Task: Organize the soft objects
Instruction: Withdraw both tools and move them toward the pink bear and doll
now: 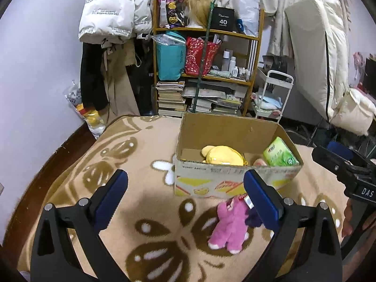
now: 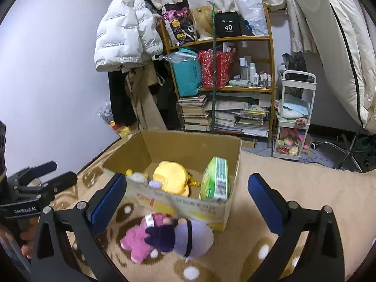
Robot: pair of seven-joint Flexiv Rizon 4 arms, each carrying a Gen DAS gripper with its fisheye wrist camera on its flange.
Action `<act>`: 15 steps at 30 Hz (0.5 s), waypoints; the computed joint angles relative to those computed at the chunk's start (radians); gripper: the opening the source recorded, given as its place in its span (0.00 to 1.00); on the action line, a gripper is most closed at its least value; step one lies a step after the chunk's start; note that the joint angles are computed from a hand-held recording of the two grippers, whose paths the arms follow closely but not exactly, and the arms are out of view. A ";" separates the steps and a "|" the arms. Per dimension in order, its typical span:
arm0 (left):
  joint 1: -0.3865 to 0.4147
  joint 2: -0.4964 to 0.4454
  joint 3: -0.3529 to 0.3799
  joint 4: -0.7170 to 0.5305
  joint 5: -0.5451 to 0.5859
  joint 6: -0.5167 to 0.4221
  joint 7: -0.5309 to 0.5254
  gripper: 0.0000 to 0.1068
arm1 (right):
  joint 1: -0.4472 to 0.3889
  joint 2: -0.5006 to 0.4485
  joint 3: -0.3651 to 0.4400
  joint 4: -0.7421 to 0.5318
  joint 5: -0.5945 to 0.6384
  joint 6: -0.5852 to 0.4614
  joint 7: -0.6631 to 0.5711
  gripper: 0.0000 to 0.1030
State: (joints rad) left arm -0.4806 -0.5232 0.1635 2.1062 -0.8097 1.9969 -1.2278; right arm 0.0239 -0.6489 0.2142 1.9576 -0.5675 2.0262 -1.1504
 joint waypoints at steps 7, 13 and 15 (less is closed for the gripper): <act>-0.122 0.027 0.066 0.047 -0.114 -0.037 0.061 0.92 | 0.020 0.046 -0.020 0.070 0.008 -0.004 -0.040 1.00; -0.148 0.046 0.060 0.073 -0.175 -0.059 0.076 0.92 | -0.054 0.039 0.057 0.083 -0.045 -0.056 -0.003 1.00; -0.188 0.033 0.091 0.065 -0.211 -0.071 0.099 0.92 | -0.052 0.039 0.055 0.087 -0.041 -0.068 -0.006 1.00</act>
